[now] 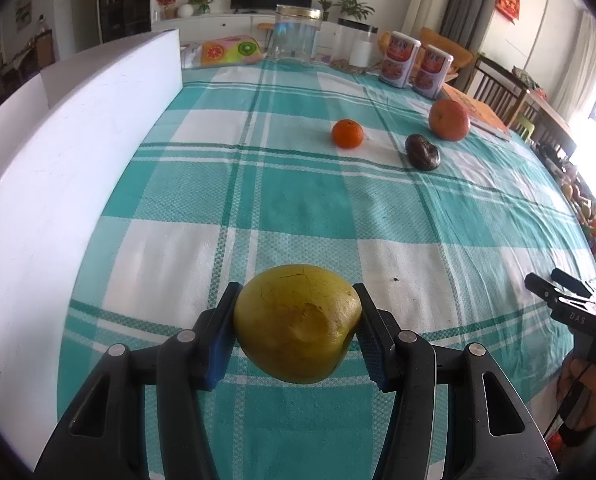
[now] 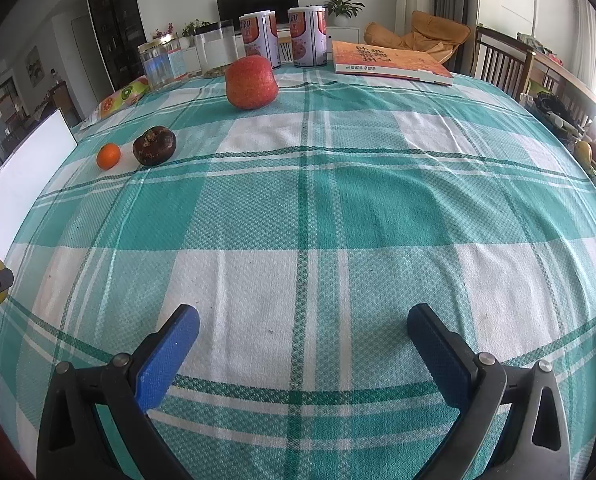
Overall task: Organize fruits
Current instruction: 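Grasp the yellow pear with the left tool while the right tool grasps a mangosteen, then drop the yellow pear into the box while the right tool drops the mangosteen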
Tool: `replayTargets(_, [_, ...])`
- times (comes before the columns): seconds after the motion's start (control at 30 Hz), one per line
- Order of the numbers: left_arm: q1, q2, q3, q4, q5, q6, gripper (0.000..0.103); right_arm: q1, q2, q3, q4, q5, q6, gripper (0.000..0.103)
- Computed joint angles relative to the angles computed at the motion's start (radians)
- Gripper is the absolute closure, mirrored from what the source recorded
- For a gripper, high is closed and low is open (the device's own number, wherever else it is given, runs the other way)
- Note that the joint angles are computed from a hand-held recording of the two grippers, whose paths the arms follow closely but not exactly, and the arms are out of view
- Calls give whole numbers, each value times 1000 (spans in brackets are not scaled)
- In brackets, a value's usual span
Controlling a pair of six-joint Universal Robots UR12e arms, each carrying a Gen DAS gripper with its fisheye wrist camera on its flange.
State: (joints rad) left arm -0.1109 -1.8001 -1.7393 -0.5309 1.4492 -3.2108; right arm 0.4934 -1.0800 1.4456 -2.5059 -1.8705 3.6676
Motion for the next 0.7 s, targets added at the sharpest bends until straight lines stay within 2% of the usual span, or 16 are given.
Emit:
replayTargets(0.07, [3, 8, -8, 12, -4, -8, 47, -3, 1, -20, 57, 23, -11, 0])
replayTargets(0.1, [4, 13, -13, 22, -9, -12, 47, -12, -3, -23, 60, 73, 1, 0])
replayTargets(0.17, [5, 19, -24, 43, -12, -12, 47, -41, -6, -17, -17, 229, 55, 0])
replayTargets(0.2, [5, 22, -30, 51, -13, -11, 47, -48, 6, -37, -33, 272, 66, 0])
replayTargets(0.27, [6, 25, -34, 56, -19, -8, 47, -44, 51, -121, -13, 252, 38, 0])
replayTargets(0.37, [11, 29, -38, 53, -40, -17, 47, -33, 154, -288, 2, 234, -52, 0])
replayTargets(0.4, [13, 32, -39, 53, -46, -24, 47, -30, 195, -356, 28, 232, -86, 0])
replayTargets(0.5, [17, 40, -42, 55, -51, -37, 47, -16, 312, -554, 183, 188, -161, 5])
replayTargets(0.53, [19, 45, -45, 59, -52, -39, 47, -16, 337, -595, 222, 204, -174, 11])
replayTargets(0.57, [22, 49, -48, 65, -54, -41, 47, -15, 355, -625, 261, 215, -179, 30])
replayTargets(0.6, [25, 52, -51, 70, -56, -44, 47, -9, 363, -637, 272, 185, -190, 36])
replayTargets(0.63, [29, 55, -53, 75, -56, -48, 47, -2, 361, -631, 259, 154, -209, 55])
replayTargets(0.7, [35, 56, -54, 77, -62, -63, 47, -6, 338, -591, 238, 188, -180, 54])
